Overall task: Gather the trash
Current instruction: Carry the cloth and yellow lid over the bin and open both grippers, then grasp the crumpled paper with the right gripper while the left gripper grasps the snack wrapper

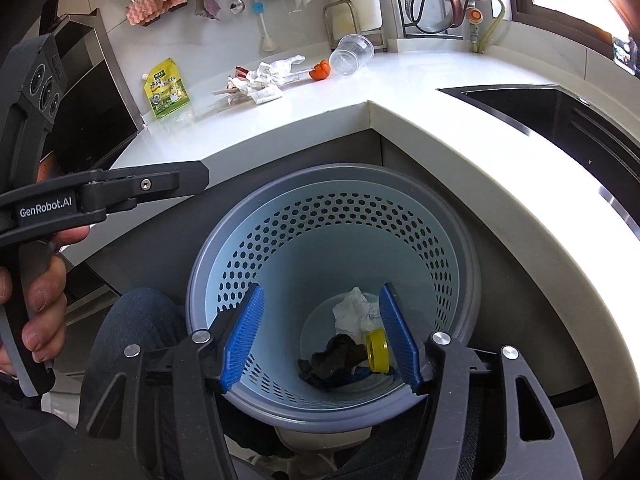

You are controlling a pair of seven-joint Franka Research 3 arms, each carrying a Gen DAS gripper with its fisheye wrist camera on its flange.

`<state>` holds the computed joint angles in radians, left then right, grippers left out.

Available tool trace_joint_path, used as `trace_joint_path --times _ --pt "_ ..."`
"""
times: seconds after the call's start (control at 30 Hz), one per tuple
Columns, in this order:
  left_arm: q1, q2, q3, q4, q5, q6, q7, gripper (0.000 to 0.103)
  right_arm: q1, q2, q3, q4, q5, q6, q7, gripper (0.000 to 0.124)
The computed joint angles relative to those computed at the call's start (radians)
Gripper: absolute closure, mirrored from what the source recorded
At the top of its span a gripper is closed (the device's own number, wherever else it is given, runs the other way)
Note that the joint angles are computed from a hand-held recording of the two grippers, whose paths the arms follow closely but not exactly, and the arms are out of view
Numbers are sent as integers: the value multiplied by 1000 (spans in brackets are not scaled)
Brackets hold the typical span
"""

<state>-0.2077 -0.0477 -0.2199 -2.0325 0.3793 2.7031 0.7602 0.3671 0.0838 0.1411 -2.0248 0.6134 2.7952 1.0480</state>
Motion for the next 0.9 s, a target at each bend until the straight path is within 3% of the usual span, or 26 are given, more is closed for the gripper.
trace_joint_path --times 0.13,0.47,0.9 --pt "17 -33 8 -29 24 31 -55 12 0 6 2 16 13 3 -10 61" --pt "90 -99 16 -52 157 -2 -188 8 8 77 18 147 -17 12 -26 52" --pt "153 -96 49 -47 171 -8 -151 8 40 279 23 466 -171 -62 48 49"
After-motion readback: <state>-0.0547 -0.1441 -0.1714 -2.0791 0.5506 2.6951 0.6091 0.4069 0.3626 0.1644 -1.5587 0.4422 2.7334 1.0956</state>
